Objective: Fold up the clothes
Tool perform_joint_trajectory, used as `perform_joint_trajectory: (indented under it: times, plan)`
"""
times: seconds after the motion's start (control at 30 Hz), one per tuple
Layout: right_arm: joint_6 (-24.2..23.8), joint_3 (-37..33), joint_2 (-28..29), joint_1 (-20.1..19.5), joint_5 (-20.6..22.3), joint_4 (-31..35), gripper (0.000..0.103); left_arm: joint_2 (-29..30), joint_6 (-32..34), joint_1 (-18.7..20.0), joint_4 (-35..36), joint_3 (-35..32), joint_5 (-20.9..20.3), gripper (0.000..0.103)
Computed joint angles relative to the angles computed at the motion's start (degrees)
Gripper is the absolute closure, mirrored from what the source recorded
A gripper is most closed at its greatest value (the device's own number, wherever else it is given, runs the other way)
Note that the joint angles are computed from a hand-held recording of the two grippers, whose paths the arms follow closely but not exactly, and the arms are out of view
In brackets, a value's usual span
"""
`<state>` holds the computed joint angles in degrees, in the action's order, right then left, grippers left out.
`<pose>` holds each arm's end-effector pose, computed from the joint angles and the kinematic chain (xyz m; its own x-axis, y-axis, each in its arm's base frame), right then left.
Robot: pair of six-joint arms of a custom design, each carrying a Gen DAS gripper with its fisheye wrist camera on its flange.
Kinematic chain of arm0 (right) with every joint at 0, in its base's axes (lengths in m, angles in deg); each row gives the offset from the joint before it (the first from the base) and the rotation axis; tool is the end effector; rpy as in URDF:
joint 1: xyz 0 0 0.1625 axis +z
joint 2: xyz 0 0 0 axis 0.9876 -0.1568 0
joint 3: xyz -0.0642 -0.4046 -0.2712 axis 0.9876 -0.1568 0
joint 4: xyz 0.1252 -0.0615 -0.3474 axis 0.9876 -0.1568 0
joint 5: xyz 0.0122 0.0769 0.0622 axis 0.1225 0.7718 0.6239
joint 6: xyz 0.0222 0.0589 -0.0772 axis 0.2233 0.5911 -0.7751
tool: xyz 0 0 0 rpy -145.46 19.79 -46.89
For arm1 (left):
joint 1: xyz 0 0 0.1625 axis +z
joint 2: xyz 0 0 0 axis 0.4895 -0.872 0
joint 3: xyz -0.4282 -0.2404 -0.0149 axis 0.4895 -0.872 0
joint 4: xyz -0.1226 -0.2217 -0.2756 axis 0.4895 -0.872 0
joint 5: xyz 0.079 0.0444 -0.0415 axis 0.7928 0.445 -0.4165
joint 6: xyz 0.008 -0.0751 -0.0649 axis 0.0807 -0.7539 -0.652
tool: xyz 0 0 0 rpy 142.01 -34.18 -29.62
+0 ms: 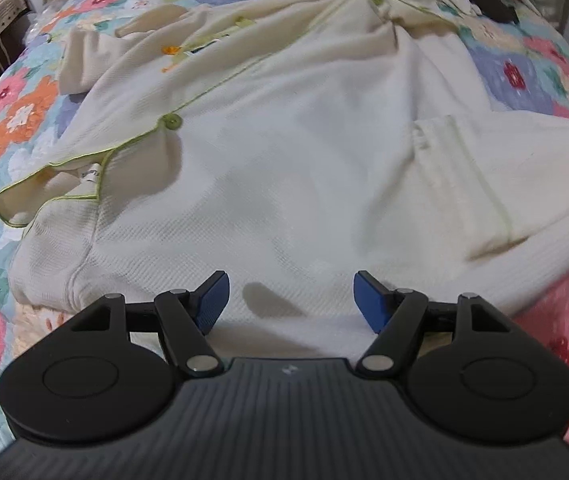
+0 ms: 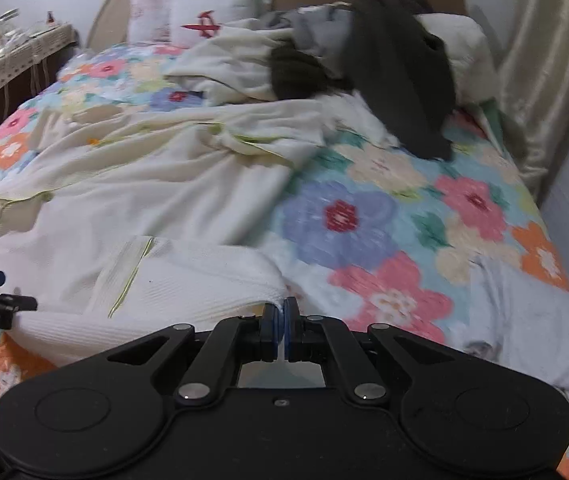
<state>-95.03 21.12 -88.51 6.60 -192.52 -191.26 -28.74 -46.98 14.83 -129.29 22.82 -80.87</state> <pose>0.0675 -0.7584 0.4617 -0.5791 -0.4615 0.6720 -0.7289 0.6623 -0.1733 -0.3917 -0.6794 0.0456 -0.6682 -0.1992 -0.7168 0.2148 0.8707 -0.4423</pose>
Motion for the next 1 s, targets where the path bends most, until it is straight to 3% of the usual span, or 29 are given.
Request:
perform_joint_trajectory:
  times: [0.13, 0.33, 0.4, 0.43, 0.47, 0.6, 0.7, 0.77, 0.87, 1.0]
  plan:
    - [-0.7, 4.1, -2.5, 0.2, -3.1, -3.2, 0.102, -0.1, 1.0, -0.4, -0.3, 0.8, -0.4, 0.033]
    - [-6.0, 10.9, -3.6, 1.1, -17.0, -8.0, 0.101, -0.4, 0.6, -1.0, 1.0, 1.5, -0.7, 0.033]
    - [-7.9, 11.8, -2.9, 1.2, -21.2, -10.8, 0.088, -0.2, 1.2, -1.2, 1.1, 1.4, -0.1, 0.033]
    - [-8.3, 11.8, -2.7, 1.3, -22.1, -12.0, 0.070, -0.2, 1.5, -1.3, 1.1, 1.4, 0.2, 0.033]
    - [-8.3, 11.6, -2.7, 1.3, -22.1, -12.4, 0.060, -0.1, 1.9, -1.4, 0.8, 1.5, 0.3, 0.033]
    - [-6.8, 10.4, -3.1, 1.6, -21.1, -11.2, 0.056, 0.0, 7.6, -1.8, -6.8, 3.1, 0.7, 0.033]
    - [-7.9, 10.5, -3.3, 1.9, -20.6, -13.7, 0.046, 0.3, 13.3, -2.1, -14.7, 4.6, 0.9, 0.030]
    - [-8.4, 9.9, -3.5, 1.9, -20.2, -14.0, 0.045, 0.8, 14.2, -2.1, -14.9, 4.1, 1.1, 0.030]
    - [-5.2, 8.0, -4.6, 1.4, -19.2, -10.1, 0.045, 1.2, 11.2, -1.9, -8.9, 2.2, 1.3, 0.029]
    - [6.6, 3.8, -6.7, -0.2, -13.0, 1.8, 0.045, 1.6, 2.9, -1.0, 3.2, -1.3, -0.1, 0.029]
